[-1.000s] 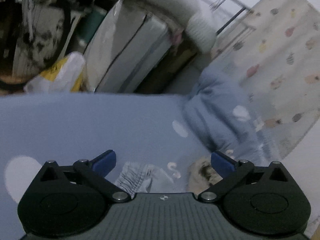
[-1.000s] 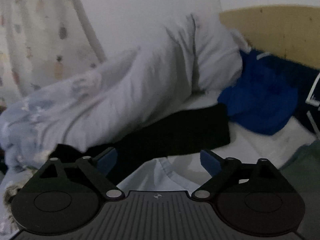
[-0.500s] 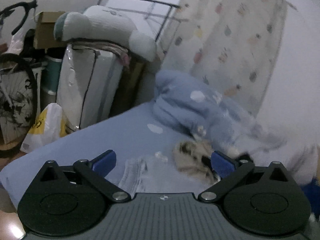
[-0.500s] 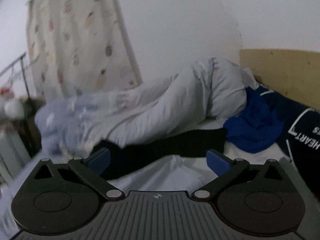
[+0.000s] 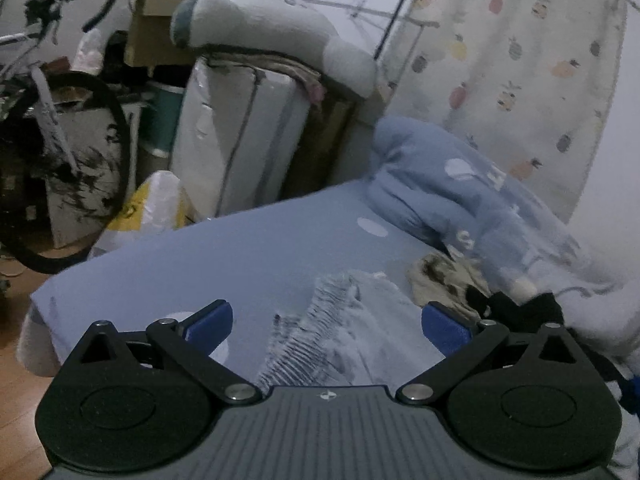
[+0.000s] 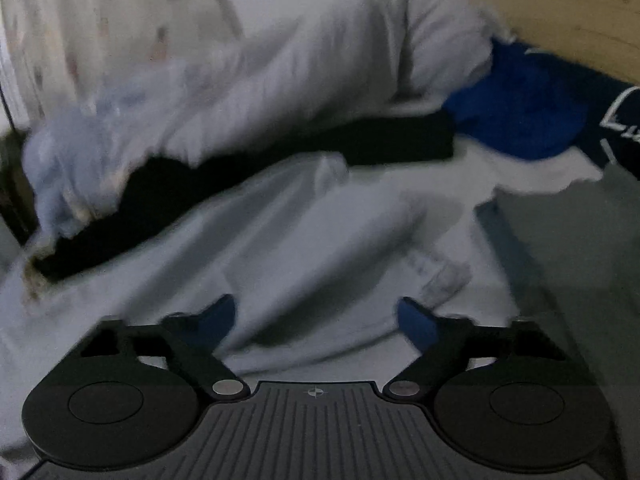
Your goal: Fold clothes
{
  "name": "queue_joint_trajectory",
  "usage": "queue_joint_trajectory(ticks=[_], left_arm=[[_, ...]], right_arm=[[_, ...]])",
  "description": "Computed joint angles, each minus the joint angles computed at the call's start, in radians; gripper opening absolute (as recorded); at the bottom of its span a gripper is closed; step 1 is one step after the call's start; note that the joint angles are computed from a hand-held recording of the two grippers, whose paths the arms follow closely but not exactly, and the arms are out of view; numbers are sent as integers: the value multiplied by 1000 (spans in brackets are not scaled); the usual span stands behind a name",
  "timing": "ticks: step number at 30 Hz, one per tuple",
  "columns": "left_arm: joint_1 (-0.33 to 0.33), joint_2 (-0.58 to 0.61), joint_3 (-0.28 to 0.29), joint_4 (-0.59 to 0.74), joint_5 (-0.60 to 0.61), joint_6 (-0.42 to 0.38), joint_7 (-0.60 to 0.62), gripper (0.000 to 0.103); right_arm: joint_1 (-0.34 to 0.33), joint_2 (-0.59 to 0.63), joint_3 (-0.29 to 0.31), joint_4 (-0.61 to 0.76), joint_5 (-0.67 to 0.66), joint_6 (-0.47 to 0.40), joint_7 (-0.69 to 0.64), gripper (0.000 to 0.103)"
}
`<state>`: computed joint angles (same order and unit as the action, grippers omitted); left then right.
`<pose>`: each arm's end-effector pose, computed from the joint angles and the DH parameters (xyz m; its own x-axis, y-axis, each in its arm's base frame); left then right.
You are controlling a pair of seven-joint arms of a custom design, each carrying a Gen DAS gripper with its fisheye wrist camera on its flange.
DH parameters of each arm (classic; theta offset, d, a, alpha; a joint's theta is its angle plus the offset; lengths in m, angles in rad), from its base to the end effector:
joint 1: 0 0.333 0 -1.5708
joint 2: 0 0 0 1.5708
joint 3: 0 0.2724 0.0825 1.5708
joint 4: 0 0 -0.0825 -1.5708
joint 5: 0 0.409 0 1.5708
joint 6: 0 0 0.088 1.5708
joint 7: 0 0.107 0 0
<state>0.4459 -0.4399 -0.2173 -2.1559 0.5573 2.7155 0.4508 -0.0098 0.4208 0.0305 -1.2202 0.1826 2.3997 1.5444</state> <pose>0.5107 0.0808 0.6401 0.6316 -0.7030 0.3270 -0.1752 -0.5403 -0.8230 0.7377 0.0115 0.5847 0.0242 -0.9842 -0.1755 -0.7268 0.1032 -0.6790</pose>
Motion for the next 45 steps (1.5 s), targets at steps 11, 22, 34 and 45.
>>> queue_joint_trajectory(ticks=[11,22,34,45], left_arm=[[-33,30,5,39,21,-97,-34,103],[-54,28,21,47,40,-56,-10,103],[-70,12,28,22,-49,-85,40,103],[-76,24,16,63,-31,-113,34,103]], right_arm=[[89,40,18,-141,-270,230,-492,41],[31,-120,43,-278,-156,145,-864,4],[-11,-50,-22,-97,141,14,-374,74],[-31,298,-29,302,43,-21,285,4]])
